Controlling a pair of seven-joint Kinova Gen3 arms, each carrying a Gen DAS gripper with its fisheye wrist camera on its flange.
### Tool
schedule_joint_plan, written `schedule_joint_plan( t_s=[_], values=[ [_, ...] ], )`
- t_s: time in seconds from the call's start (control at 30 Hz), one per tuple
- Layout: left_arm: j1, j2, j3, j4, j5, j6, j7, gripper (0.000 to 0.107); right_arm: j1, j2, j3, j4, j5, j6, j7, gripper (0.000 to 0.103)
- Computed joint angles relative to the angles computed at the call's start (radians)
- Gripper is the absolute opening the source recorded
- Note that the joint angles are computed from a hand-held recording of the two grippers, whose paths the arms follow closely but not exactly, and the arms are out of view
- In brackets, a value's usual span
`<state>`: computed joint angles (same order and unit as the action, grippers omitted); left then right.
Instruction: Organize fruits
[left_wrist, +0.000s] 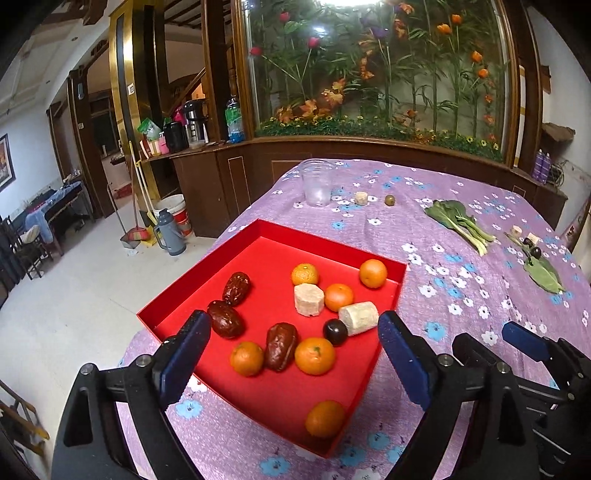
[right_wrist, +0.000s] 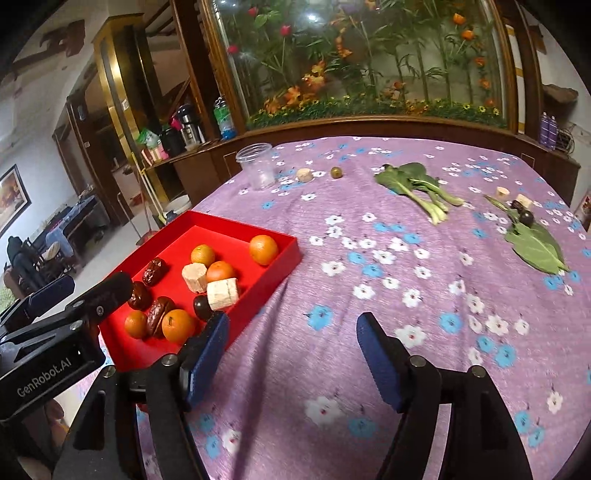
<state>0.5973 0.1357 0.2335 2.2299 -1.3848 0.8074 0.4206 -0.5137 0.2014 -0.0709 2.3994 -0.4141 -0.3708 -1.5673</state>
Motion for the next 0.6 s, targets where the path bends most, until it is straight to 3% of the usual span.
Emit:
schedule_joint_plan(
  t_s=[0.17, 0.6],
  values=[
    [0.029, 0.020, 0.012, -0.013, 0.013, 0.034, -0.002, 0.092, 0.036, 0.000, -0.020, 0.030, 0.047, -0.018, -0.057, 0.078],
    [0.045, 0.047, -0.007, -0.020, 0.015, 0.005, -0.011, 0.092, -0.009, 0.012, 0.008, 0.047, -0.028, -0.041, -0.020, 0.081]
  ],
)
